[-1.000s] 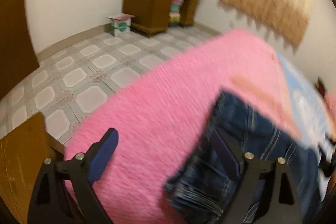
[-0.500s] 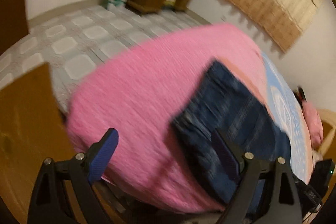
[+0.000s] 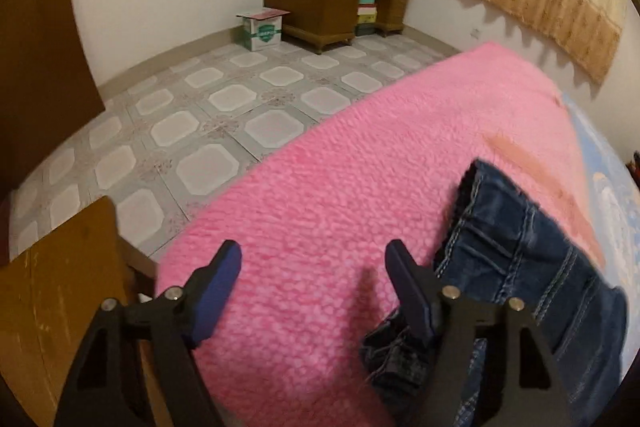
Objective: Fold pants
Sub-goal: 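Lower and spread the folded jeans flat with the right tool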
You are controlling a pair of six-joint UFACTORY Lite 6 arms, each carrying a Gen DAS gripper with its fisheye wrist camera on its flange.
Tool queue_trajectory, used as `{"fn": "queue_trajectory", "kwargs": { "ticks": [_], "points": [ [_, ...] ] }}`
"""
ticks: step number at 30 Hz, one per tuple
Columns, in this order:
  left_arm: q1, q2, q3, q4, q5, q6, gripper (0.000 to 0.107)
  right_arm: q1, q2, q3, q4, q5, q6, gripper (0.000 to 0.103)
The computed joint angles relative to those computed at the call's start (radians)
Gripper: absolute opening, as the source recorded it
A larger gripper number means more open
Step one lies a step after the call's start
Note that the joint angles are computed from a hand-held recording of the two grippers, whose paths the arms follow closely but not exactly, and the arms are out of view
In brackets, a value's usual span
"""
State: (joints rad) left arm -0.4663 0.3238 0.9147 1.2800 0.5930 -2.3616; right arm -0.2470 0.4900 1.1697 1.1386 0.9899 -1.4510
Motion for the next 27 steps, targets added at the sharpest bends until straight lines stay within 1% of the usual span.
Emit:
{"fn": "queue_trajectory", "kwargs": {
  "ticks": [1,3,5,6,8,9,10,11,12,13,14,15,16,17,18,19,20,21,22,24,25,26,27],
  "points": [
    [-0.022,-0.05,-0.04,0.036,0.007,-0.058,0.076,-0.016,-0.01,0.006,0.012,0.005,0.004,0.043],
    [-0.087,-0.104,-0.072,0.063,0.046,-0.091,0.076,-0.052,0.008,0.09,0.044,-0.019,0.028,0.043],
    [-0.164,-0.121,-0.078,0.097,0.092,-0.132,0.076,-0.05,0.04,0.19,0.042,-0.112,0.062,0.043],
    [-0.205,-0.099,-0.063,0.132,0.102,-0.176,0.076,-0.041,0.053,0.231,0.033,-0.149,0.074,0.043],
    [-0.238,-0.024,-0.007,0.19,0.082,-0.206,0.076,-0.021,0.094,0.313,0.016,-0.156,0.076,0.043],
    [-0.244,0.024,0.043,0.176,0.075,-0.171,0.076,0.014,0.117,0.349,-0.016,-0.16,0.086,0.043],
    [-0.25,0.093,0.113,0.135,0.072,-0.107,0.076,0.036,0.136,0.38,-0.057,-0.192,0.092,0.043],
    [-0.253,0.152,0.17,0.103,0.077,-0.053,0.076,0.082,0.132,0.369,-0.105,-0.266,0.085,0.043],
    [-0.253,0.199,0.219,0.065,0.097,0.001,0.076,0.125,0.126,0.336,-0.143,-0.364,0.07,0.043],
    [-0.249,0.247,0.259,0.036,0.129,0.052,0.081,0.155,0.128,0.324,-0.189,-0.425,0.093,0.043],
    [-0.239,0.265,0.27,0.043,0.133,0.068,0.085,0.148,0.162,0.335,-0.219,-0.447,0.094,0.043],
    [-0.227,0.275,0.269,0.056,0.129,0.078,0.09,0.112,0.201,0.357,-0.208,-0.426,0.064,0.041],
    [-0.208,0.277,0.264,0.066,0.122,0.088,0.1,0.066,0.245,0.396,-0.155,-0.364,0.011,0.041],
    [-0.19,0.275,0.257,0.077,0.111,0.084,0.103,0.023,0.266,0.416,-0.123,-0.332,-0.021,0.041],
    [-0.16,0.259,0.23,0.131,0.067,0.043,0.103,-0.01,0.291,0.446,-0.127,-0.323,-0.012,0.041],
    [-0.135,0.248,0.212,0.175,0.032,0.001,0.103,-0.045,0.326,0.498,-0.141,-0.273,0.02,0.041],
    [-0.121,0.24,0.208,0.187,0.019,-0.023,0.103,-0.065,0.343,0.526,-0.151,-0.247,0.066,0.041],
    [-0.126,0.248,0.23,0.158,0.021,-0.011,0.103,-0.087,0.332,0.53,-0.183,-0.235,0.121,0.041],
    [-0.118,0.235,0.232,0.124,0.022,0.005,0.103,-0.116,0.289,0.497,-0.191,-0.22,0.134,0.041],
    [-0.108,0.192,0.213,0.092,-0.006,0.01,0.1,-0.177,0.183,0.379,-0.125,-0.198,0.056,0.043],
    [-0.112,0.172,0.205,0.073,-0.013,0.018,0.099,-0.225,0.109,0.299,-0.092,-0.171,0.009,0.043],
    [-0.13,0.152,0.198,0.049,-0.007,0.03,0.099,-0.27,0.07,0.256,-0.073,-0.147,-0.021,0.043],
    [-0.153,0.126,0.186,0.04,0.007,0.031,0.099,-0.35,0.015,0.202,-0.049,-0.105,-0.057,0.043]
  ]
}}
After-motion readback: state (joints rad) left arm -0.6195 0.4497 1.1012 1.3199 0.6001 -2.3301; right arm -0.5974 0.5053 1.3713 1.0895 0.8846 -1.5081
